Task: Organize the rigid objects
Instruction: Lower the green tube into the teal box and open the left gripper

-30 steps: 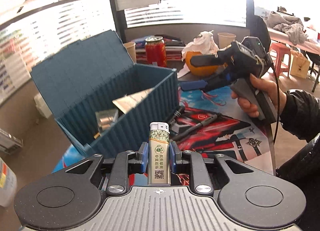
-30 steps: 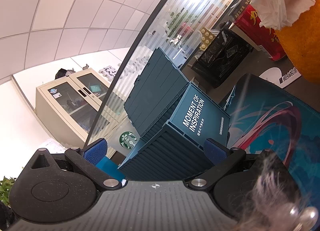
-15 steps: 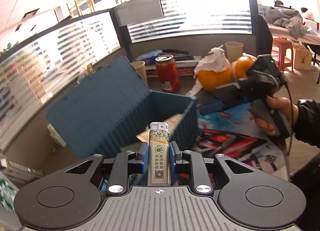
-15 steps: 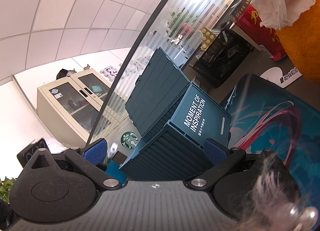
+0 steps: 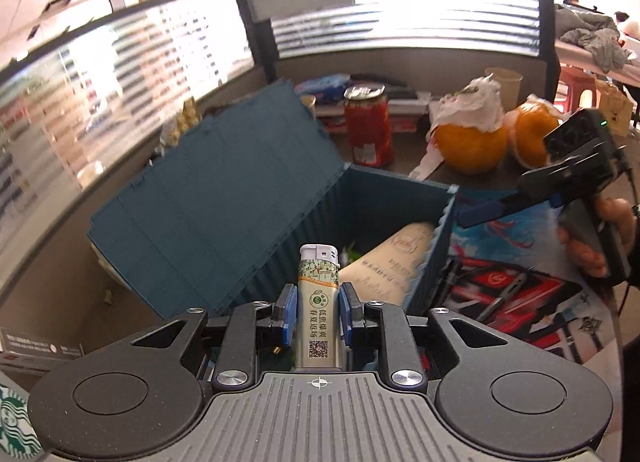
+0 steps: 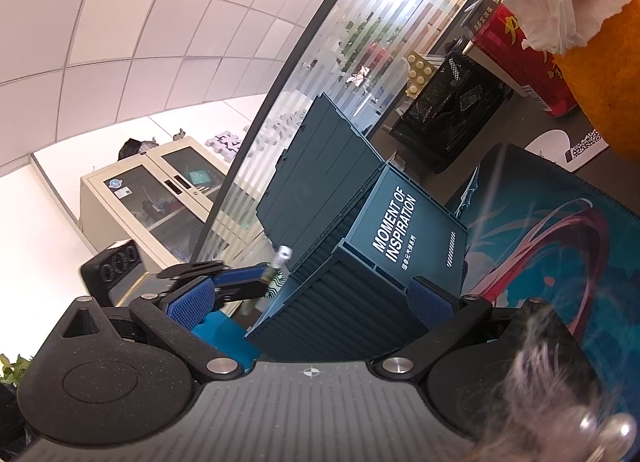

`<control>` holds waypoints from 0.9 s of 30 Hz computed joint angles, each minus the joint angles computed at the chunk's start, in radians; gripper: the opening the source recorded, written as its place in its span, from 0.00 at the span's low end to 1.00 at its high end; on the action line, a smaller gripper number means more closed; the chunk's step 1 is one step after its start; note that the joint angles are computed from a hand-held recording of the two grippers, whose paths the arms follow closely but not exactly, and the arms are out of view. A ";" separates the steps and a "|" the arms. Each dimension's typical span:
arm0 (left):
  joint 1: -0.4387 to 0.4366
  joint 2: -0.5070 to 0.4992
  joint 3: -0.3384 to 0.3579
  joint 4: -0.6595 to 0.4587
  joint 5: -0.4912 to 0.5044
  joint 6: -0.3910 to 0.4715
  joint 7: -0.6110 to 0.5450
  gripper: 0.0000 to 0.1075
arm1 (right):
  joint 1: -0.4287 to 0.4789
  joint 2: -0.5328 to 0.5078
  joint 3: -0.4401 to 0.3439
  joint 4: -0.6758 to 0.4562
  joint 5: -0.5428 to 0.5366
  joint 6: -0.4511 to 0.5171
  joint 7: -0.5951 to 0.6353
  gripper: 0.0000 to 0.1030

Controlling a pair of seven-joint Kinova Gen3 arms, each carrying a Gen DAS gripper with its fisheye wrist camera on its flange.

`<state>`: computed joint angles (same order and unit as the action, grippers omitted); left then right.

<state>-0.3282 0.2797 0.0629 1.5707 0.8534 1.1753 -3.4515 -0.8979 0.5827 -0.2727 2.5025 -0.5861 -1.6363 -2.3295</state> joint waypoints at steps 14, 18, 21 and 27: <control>0.016 0.005 0.016 0.042 -0.006 -0.128 0.008 0.22 | 0.001 0.008 -0.001 0.007 0.004 -0.021 -0.011 1.00; -0.001 -0.016 0.014 0.075 0.042 -0.144 -0.028 0.66 | 0.008 0.005 0.000 0.009 0.017 -0.015 -0.011 1.00; -0.025 -0.043 0.001 0.114 0.099 -0.132 -0.091 0.81 | 0.010 0.002 0.000 0.008 0.016 -0.006 -0.011 1.00; -0.055 -0.091 -0.053 0.185 0.189 -0.110 -0.170 0.94 | 0.011 -0.008 0.000 0.005 0.006 0.018 -0.007 1.00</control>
